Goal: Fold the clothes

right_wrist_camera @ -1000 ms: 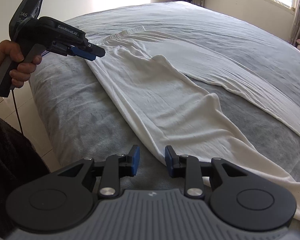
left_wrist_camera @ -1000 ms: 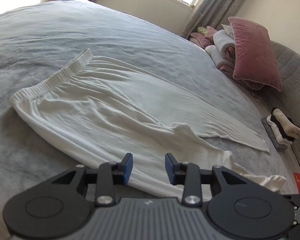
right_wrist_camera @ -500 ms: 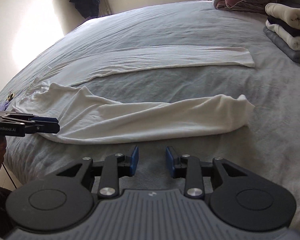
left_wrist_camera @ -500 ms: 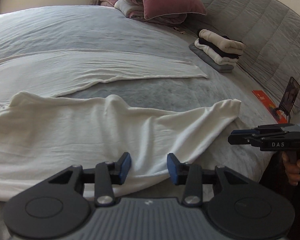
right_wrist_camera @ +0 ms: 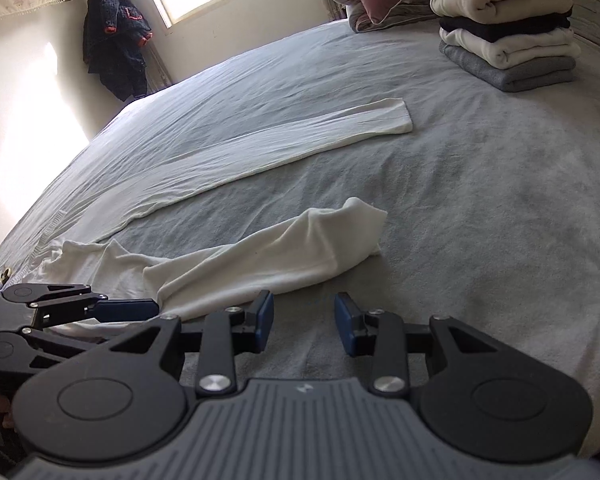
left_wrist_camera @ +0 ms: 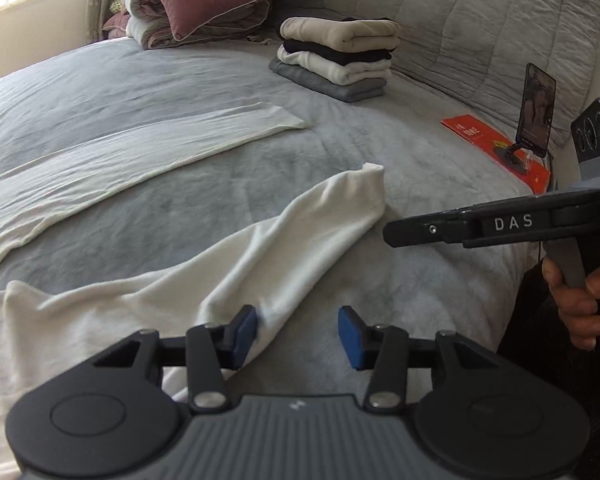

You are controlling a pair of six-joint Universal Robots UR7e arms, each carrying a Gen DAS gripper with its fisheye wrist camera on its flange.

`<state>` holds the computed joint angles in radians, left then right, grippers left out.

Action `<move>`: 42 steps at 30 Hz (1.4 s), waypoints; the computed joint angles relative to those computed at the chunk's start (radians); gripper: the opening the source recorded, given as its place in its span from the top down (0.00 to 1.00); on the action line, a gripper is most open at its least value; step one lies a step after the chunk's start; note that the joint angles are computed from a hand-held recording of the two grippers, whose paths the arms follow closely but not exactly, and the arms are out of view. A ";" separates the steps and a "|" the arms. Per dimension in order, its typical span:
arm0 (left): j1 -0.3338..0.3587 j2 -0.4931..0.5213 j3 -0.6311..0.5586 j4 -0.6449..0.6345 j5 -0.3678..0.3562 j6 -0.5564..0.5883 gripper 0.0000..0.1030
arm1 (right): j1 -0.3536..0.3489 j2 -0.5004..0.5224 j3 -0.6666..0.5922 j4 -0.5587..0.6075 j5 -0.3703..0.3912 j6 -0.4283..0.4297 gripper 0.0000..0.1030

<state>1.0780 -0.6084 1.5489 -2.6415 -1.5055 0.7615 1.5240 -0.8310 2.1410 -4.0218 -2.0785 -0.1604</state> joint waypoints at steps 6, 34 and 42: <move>-0.057 0.054 0.038 -0.128 0.031 0.036 0.59 | -0.025 -0.030 0.056 -0.075 0.002 0.052 0.63; 0.148 0.208 -0.316 0.169 -0.439 -0.857 0.98 | -0.032 0.038 -0.054 -0.065 -0.002 0.075 0.63; 0.111 0.180 -0.346 0.285 -0.395 -0.613 0.77 | -0.034 0.017 -0.019 -0.084 0.033 0.030 0.95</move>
